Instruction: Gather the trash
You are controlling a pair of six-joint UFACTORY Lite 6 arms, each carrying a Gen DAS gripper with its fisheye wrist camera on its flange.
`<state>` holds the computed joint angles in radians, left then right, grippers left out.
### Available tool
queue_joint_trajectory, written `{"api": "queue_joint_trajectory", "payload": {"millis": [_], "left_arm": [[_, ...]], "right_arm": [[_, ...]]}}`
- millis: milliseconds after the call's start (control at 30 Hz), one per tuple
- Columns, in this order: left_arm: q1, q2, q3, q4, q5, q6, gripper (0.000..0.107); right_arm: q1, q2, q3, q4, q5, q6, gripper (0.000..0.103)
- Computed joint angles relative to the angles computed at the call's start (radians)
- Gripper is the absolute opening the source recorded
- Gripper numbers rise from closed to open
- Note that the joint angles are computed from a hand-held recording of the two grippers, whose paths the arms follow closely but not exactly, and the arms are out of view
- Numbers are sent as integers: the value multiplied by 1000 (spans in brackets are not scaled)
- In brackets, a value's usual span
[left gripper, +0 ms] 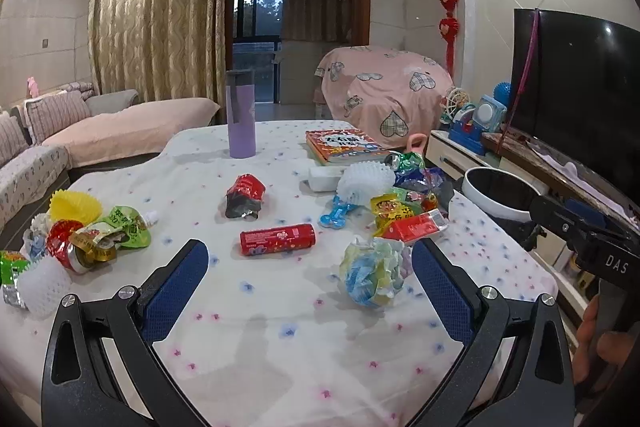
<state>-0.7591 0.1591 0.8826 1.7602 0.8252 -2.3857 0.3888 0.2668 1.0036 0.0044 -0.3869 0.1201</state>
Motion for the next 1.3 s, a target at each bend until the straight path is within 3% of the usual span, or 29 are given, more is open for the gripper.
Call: {"api": "queue_joint_trajectory", "payload": {"millis": [500, 1300], "left_arm": [[-6, 21, 19, -2, 5, 5, 103], [-8, 30, 23, -4, 8, -3, 103]], "right_arm": [[-14, 0, -13, -107, -18, 117, 103], [-17, -1, -15, -138, -24, 147, 103]]}}
